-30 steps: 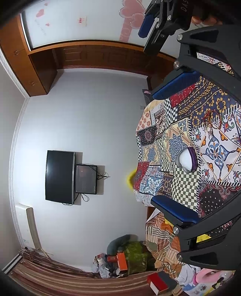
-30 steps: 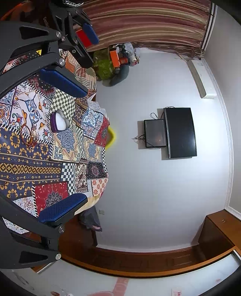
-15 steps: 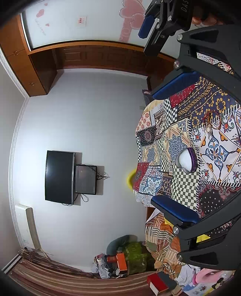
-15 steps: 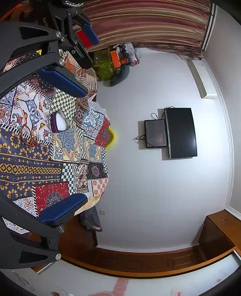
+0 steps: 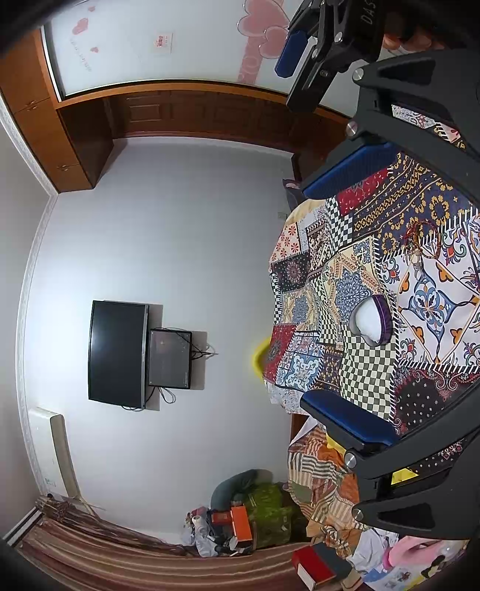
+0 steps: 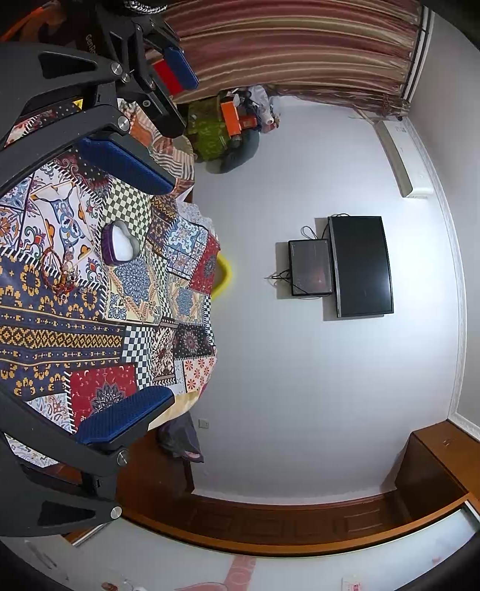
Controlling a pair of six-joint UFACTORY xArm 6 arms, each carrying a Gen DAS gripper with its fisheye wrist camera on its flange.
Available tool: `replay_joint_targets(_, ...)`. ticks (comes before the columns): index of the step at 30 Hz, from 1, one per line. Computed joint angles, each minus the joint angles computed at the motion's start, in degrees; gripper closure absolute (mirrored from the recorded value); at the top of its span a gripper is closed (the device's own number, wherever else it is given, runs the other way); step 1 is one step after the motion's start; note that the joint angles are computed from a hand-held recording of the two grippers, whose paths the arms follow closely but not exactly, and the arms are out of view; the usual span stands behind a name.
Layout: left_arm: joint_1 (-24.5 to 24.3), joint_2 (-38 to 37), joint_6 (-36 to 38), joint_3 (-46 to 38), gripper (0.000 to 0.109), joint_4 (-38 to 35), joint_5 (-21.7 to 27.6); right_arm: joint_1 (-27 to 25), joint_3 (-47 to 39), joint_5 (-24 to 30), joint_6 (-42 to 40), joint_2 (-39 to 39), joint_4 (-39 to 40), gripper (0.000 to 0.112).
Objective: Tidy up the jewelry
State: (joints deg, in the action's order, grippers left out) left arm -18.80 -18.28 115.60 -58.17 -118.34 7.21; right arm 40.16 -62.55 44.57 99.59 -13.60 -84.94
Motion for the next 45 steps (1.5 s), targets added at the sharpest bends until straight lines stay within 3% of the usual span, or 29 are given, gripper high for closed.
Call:
replay_joint_targets(15, -0.6, 4.0, -6.6, -1.9, 0.006, 6.4, -0.5, -2.7, 0.0, -2.9, -1.7, 1.6, 3.0, 0.010)
replay_joint_targets(27, -0.1, 15.0, -32.1, -4.6, 0.007, 31.6, 0.1, -9.0, 1.3, -6.7, -9.8, 5.7, 13.7, 0.010)
replay_joint_targets(33, 0.3, 21.5, -50.1, -5.1, 0.020, 52.1, 0.1, -11.5, 1.5, -10.3, -16.9, 8.6, 21.3, 0.010)
replay_joint_targets(37, 1.1, 25.5, -62.4, -5.5, 0.031, 65.9, 0.9, -12.7, 1.4, -12.8, -21.4, 10.6, 25.6, 0.019)
replay_joint_targets(39, 1.7, 26.8, -65.4, -6.1, 0.034, 69.3, 3.3, -13.4, 1.3, -14.0, -24.0, 11.8, 28.1, 0.026)
replay_joint_targets(45, 2.3, 30.0, -66.2, -8.3, 0.038, 71.1, 9.3, -15.6, 1.7, -19.1, -31.9, 14.2, 37.4, 0.045)
